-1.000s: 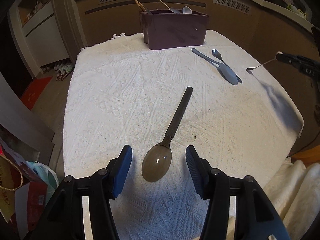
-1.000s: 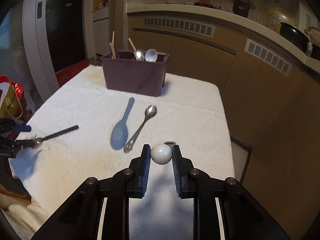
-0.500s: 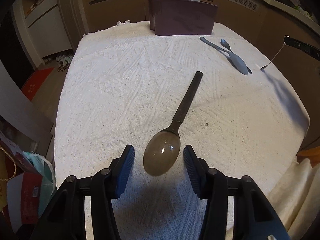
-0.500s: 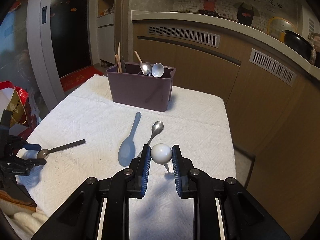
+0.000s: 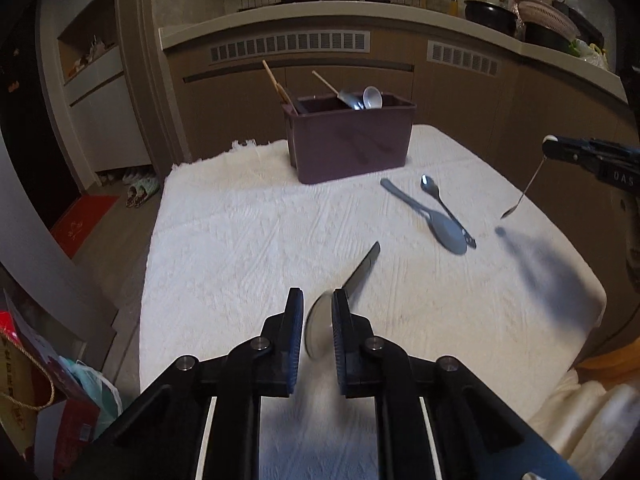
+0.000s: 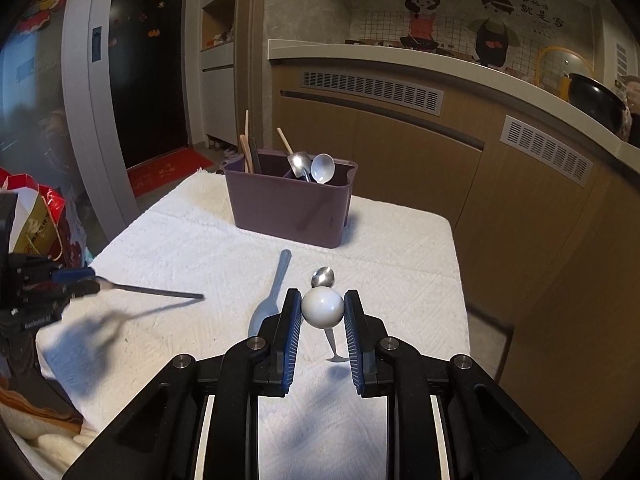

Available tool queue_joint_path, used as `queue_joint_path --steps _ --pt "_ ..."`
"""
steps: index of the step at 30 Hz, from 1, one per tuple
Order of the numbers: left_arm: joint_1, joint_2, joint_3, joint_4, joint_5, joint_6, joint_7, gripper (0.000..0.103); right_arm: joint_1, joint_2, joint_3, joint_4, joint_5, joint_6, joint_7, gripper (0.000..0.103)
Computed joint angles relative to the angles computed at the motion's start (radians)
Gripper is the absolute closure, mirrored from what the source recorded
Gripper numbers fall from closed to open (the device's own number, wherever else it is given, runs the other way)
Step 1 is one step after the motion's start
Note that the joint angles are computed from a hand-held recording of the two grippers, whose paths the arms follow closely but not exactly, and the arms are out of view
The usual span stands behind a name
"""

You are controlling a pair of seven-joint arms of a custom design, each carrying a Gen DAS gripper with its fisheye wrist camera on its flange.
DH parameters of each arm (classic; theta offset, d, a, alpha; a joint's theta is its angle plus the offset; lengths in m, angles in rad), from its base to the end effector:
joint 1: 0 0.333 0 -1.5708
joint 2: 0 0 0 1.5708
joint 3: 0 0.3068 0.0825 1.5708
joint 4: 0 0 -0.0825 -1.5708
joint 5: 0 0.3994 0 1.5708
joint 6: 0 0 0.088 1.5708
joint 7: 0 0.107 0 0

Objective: Organize utensils
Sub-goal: 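Lift both spoons and carry them toward the purple caddy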

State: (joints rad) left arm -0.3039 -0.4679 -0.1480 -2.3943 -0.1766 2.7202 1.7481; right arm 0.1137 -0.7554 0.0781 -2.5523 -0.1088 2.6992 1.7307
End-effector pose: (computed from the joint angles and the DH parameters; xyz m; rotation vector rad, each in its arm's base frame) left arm 0.4287 -0.2099 0.5673 -1.2985 2.2146 -0.9058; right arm 0.3875 0.0853 0.6051 -1.7664 1.5780 -0.8066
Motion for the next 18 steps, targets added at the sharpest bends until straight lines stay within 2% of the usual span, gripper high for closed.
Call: queue_joint_path --steps 5,7,8,10,12,18 --pt "-0.003 0.077 -0.022 0.063 0.025 0.045 0.003 0.091 0.008 0.007 -0.003 0.008 0.003 0.011 -0.013 0.081" --pt "0.001 0.105 -0.028 0.085 0.038 0.033 0.004 0.091 0.006 0.011 -0.001 0.011 0.001 0.011 -0.016 0.081" --pt "-0.004 0.118 -0.019 0.095 0.029 0.017 0.017 0.089 0.005 0.013 0.000 0.012 0.001 0.011 -0.016 0.081" --pt "-0.029 0.153 0.011 0.133 -0.014 -0.059 0.091 0.066 0.005 0.014 -0.001 0.012 0.002 0.009 -0.016 0.081" --pt "-0.019 0.180 0.000 0.154 -0.007 -0.098 0.131 0.056 0.007 0.023 -0.007 0.016 0.006 0.006 -0.021 0.081" --pt "0.011 0.325 -0.060 0.309 0.069 -0.202 0.179 0.056 0.011 0.053 -0.018 0.028 0.019 0.006 -0.031 0.081"
